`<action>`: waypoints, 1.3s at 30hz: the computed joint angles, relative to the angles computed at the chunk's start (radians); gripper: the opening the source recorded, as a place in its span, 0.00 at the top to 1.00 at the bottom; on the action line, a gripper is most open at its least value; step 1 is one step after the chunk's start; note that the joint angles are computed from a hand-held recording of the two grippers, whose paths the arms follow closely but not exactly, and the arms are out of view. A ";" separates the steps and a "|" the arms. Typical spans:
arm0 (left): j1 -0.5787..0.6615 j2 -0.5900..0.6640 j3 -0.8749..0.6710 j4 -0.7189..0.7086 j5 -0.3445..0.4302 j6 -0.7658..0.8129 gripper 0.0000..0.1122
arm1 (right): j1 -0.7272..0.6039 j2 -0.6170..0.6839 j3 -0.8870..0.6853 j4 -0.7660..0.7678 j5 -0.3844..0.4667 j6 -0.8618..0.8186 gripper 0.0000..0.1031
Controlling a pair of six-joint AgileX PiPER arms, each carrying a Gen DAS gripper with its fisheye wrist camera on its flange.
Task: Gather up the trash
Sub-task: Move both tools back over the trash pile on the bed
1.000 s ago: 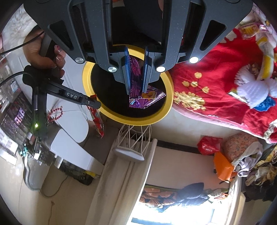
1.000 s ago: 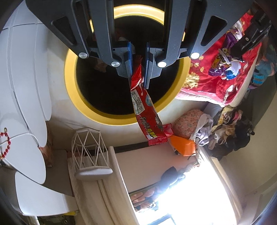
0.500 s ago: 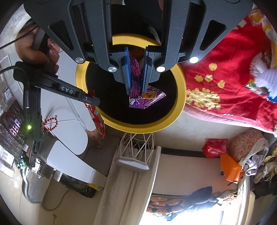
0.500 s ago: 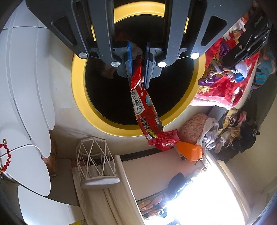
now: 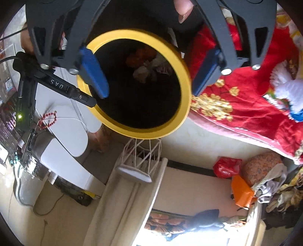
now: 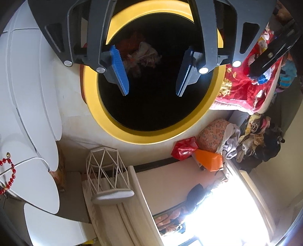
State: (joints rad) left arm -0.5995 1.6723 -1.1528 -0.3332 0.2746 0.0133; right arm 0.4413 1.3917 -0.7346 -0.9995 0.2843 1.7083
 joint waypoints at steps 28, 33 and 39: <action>0.194 -0.367 0.291 0.371 -0.095 -0.369 0.21 | 0.330 0.066 -0.182 -0.138 0.122 0.055 0.38; 0.246 -0.393 0.310 0.290 -0.096 -0.293 0.21 | 0.364 0.092 -0.217 -0.121 0.115 0.011 0.38; 0.321 -0.422 0.329 0.098 -0.088 -0.103 0.21 | 0.407 0.135 -0.271 -0.084 0.115 -0.053 0.38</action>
